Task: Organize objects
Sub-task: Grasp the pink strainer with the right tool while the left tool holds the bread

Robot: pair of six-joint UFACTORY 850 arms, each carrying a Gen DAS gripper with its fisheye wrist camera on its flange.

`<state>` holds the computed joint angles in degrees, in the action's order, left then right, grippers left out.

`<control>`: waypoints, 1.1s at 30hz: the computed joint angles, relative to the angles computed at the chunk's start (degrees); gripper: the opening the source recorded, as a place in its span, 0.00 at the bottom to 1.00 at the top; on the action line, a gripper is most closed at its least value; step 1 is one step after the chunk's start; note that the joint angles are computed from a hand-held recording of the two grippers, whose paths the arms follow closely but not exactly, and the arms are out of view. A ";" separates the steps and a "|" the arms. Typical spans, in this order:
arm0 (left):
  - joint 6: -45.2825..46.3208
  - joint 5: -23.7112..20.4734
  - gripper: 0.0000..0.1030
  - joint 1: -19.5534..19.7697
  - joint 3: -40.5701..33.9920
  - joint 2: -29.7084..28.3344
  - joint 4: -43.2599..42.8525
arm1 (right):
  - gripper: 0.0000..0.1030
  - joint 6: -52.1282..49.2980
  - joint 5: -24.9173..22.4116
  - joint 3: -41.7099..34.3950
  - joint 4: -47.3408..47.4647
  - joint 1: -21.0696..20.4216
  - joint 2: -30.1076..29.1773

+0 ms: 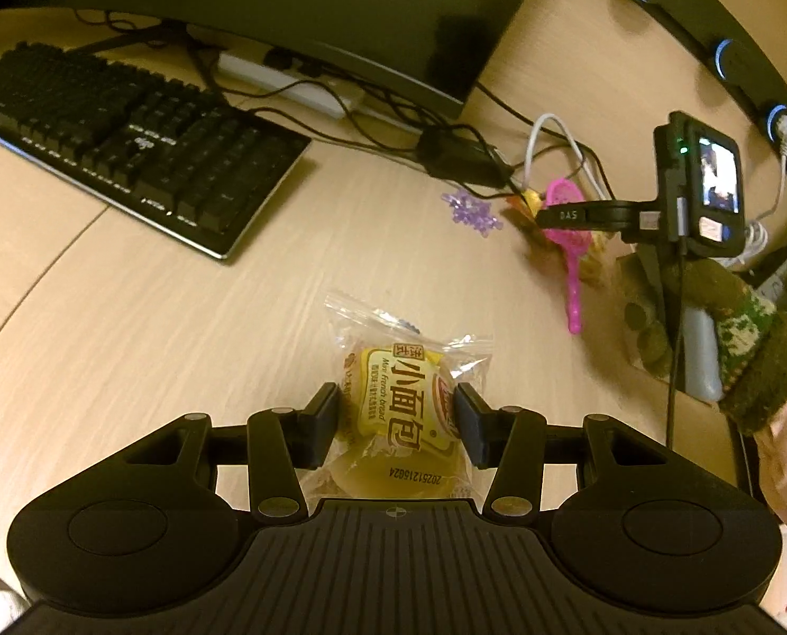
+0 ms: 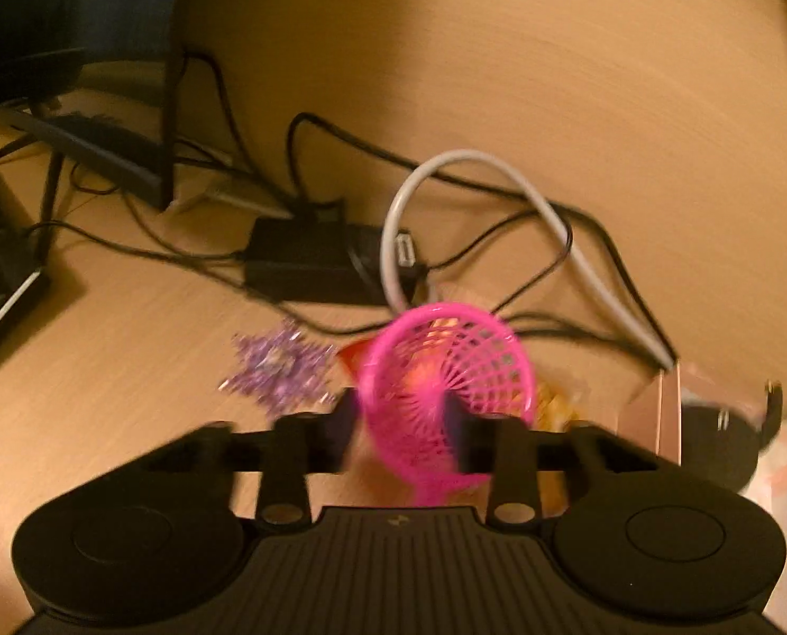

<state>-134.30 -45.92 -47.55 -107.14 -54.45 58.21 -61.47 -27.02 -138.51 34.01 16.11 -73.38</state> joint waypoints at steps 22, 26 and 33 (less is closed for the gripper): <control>5.43 7.32 0.50 1.22 -6.75 -4.54 2.17 | 0.29 -40.06 1.19 43.40 36.86 -8.84 25.73; 2.71 7.10 0.50 0.96 -3.25 -2.31 4.35 | 0.72 -53.55 1.77 45.31 49.33 -8.24 26.27; -4.02 8.34 0.50 1.05 5.89 3.05 8.14 | 0.86 -64.69 8.24 38.21 60.21 -3.64 21.34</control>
